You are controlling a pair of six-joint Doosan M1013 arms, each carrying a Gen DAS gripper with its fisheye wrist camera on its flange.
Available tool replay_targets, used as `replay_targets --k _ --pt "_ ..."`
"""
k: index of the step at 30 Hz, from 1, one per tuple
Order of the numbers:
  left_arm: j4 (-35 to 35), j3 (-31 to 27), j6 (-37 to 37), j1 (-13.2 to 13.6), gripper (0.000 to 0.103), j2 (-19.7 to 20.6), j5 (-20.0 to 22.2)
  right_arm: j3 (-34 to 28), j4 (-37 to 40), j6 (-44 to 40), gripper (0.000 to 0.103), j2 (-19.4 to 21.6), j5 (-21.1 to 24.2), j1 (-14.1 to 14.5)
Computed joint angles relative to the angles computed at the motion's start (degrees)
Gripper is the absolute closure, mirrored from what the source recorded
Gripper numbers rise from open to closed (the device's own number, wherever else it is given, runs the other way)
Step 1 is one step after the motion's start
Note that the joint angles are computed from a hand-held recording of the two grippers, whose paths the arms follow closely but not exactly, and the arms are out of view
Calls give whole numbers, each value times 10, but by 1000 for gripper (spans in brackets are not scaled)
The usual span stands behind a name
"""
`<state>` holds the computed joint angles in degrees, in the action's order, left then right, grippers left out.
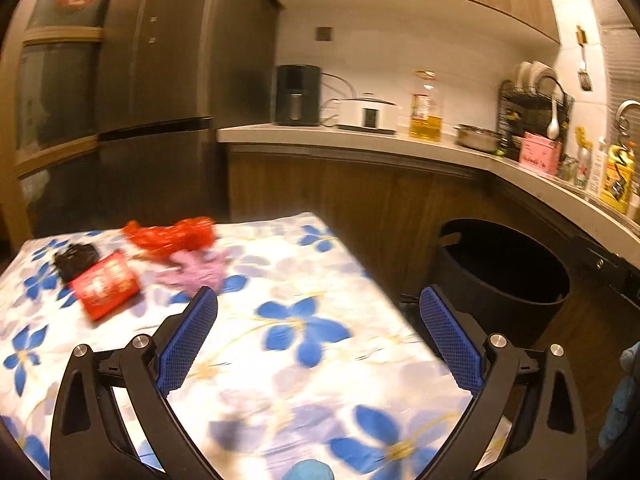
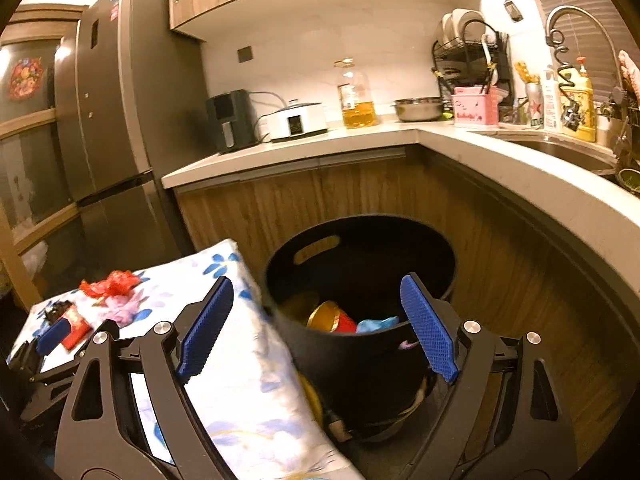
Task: Collect trash
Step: 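Move both open tools back over the table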
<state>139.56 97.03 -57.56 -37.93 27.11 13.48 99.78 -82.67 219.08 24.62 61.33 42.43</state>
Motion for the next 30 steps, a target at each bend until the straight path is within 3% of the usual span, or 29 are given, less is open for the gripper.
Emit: replay_targets --k 11,30 --pt "-85 37 55 42 6 -16 31 -69 0 -45 18 52 -28 17" --pt "-176 59 94 111 6 -27 59 -244 50 -210 18 167 -148 6"
